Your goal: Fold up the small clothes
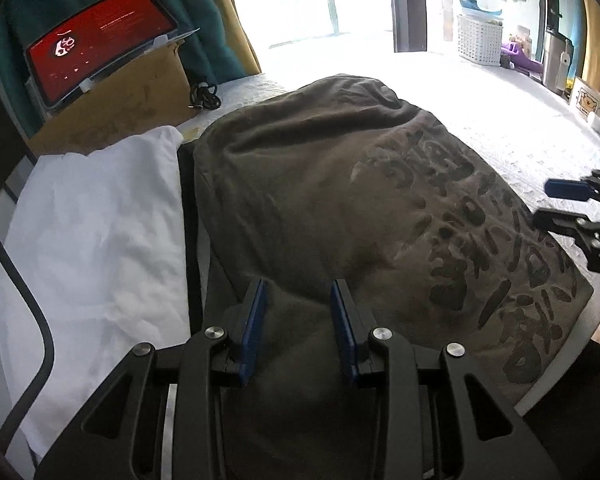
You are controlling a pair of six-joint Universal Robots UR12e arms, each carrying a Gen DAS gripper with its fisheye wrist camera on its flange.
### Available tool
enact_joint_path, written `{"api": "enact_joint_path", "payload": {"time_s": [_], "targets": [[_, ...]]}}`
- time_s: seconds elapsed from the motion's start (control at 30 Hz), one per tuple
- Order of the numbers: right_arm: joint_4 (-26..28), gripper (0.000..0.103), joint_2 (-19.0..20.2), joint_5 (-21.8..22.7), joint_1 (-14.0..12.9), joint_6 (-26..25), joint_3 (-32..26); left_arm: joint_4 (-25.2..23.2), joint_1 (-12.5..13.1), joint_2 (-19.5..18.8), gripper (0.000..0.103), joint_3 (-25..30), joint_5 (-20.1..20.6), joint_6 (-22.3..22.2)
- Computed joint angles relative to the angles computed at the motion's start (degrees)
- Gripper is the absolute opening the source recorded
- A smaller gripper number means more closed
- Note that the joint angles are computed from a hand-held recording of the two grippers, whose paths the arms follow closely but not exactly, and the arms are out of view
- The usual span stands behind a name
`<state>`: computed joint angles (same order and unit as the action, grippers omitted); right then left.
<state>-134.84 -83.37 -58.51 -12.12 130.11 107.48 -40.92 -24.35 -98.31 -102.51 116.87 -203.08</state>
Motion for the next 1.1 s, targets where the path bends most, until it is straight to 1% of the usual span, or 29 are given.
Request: {"api": "enact_joint_path", "payload": {"time_s": [0.07,0.1,0.13,0.27,0.33,0.5,0.73,0.87,0.9,0.93,0.97,1.0,1.1], "targets": [[-0.3,0.053,-0.6,0.0,-0.6,0.0,0.5,-0.5,-0.2,0.2,0.033,0.0,1.3,-0.6],[-0.7,0.053,-0.8,0.0,-0.9,0.1,0.7,-0.4,-0.6,0.2,0.033,0.0,2.9,-1.0],[-0.9,0.053,-1.0,0.1,-1.1,0.2,0.8,0.3,-0.8,0.3,0.033,-0.1,3.6,-1.3],[-1.9,0.053,-1.9,0.8,-2.4,0.9,1.2,3.9,-1.7,0.7,0.033,-0.4,3.7,-1.0],[-2.1,0.053,-2.3,1.4,-3.1,1.1,1.4,4.9,-2.0,0.6,0.033,-0.1,2.7,-1.1],[-2.6,0.053,-2.8,2.0,-4.6,2.3,1.2,7.2,-3.2,-0.4,0.034,1.2,2.6,-0.9],[-5.3,0.053,-3.7,3.0,-7.0,4.7,1.6,11.8,-4.3,-1.5,0.035,2.7,1.7,1.7],[-7.3,0.053,-4.6,4.2,-8.6,6.1,1.9,14.7,-5.1,-1.8,0.036,3.2,2.4,2.6],[-7.6,0.053,-4.7,4.5,-8.8,6.3,2.0,15.7,-5.3,-1.9,0.04,3.2,2.6,2.8],[-8.1,0.053,-5.0,5.0,-9.2,6.7,2.1,16.9,-5.5,-1.9,0.055,3.2,2.6,2.8],[-8.6,0.053,-5.1,5.4,-9.5,6.9,2.1,18.7,-5.7,-1.9,0.073,3.0,2.5,2.8],[-9.1,0.053,-5.3,5.8,-9.8,7.3,2.2,20.1,-5.9,-1.9,0.083,2.8,2.3,2.8],[-11.0,0.053,-5.7,6.9,-10.5,8.7,2.2,23.3,-6.5,-2.0,0.083,2.8,1.6,3.8]]}}
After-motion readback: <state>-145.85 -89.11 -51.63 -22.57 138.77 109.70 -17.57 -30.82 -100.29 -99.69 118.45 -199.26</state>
